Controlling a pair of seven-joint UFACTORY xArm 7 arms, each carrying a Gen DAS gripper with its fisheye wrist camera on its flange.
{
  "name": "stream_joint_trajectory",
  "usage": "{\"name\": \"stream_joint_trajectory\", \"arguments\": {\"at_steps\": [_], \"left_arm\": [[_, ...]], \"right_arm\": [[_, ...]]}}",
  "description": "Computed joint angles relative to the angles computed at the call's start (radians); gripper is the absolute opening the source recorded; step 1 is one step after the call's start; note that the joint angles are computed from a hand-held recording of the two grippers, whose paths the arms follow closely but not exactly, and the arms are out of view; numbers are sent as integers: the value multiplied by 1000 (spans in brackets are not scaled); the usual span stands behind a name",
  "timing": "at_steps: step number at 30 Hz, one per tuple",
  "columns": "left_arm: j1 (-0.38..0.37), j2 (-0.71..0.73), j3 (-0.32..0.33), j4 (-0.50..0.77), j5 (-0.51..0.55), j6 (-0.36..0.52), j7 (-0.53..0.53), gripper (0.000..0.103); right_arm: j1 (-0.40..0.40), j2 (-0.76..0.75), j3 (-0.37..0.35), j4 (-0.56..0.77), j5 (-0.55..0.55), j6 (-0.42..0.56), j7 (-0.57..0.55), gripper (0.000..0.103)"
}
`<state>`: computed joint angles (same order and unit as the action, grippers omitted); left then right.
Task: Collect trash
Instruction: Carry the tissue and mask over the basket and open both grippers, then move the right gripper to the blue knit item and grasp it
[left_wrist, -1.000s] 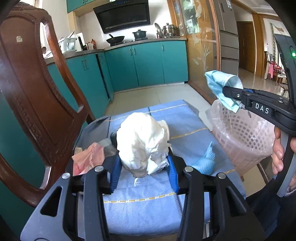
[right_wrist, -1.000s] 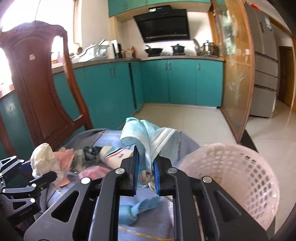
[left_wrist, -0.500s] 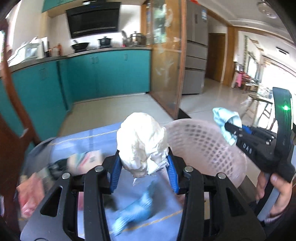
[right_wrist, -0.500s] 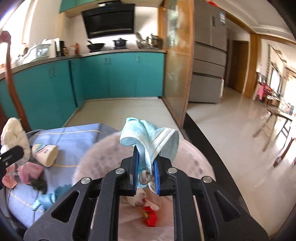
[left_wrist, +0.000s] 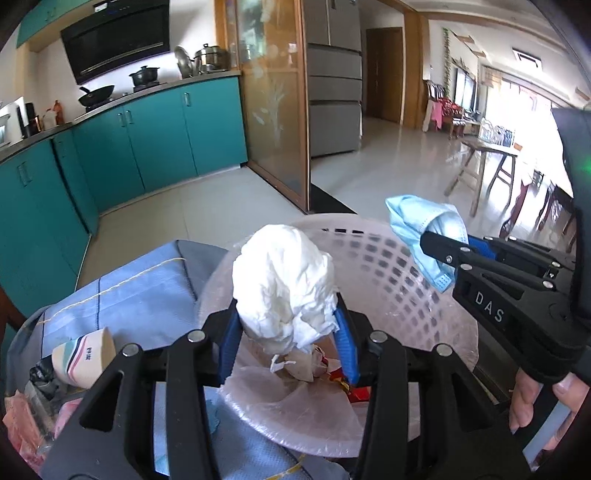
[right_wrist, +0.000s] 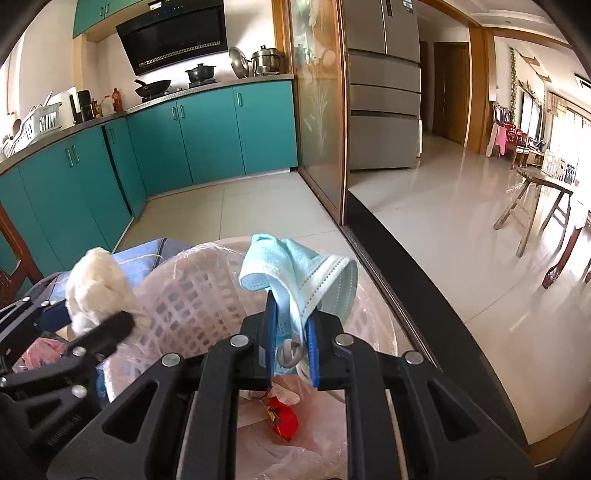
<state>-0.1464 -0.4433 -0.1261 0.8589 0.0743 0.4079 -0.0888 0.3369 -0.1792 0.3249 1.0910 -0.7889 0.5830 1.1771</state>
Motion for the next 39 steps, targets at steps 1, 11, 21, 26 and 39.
{"name": "stream_joint_trajectory", "arguments": {"at_steps": [1,11,21,26,39], "left_arm": [[-2,4,0,2,-1,0,1,46],[4,5,1,-12,3,-37,11,75],[57,-50,20,-45,9,-8,-22,75],[132,-122,10,-81,50,10,-91,82],[294,-267,49,-151,141,108,-146,86]], "right_arm": [[1,7,2,8,1,6,-2,15],[19,37,-19,42,44,17,-34,16],[26,46,-16,56,25,8,-10,50],[43,56,-14,63,-6,17,-4,51],[109,115,-14,120,-56,36,-27,53]]}}
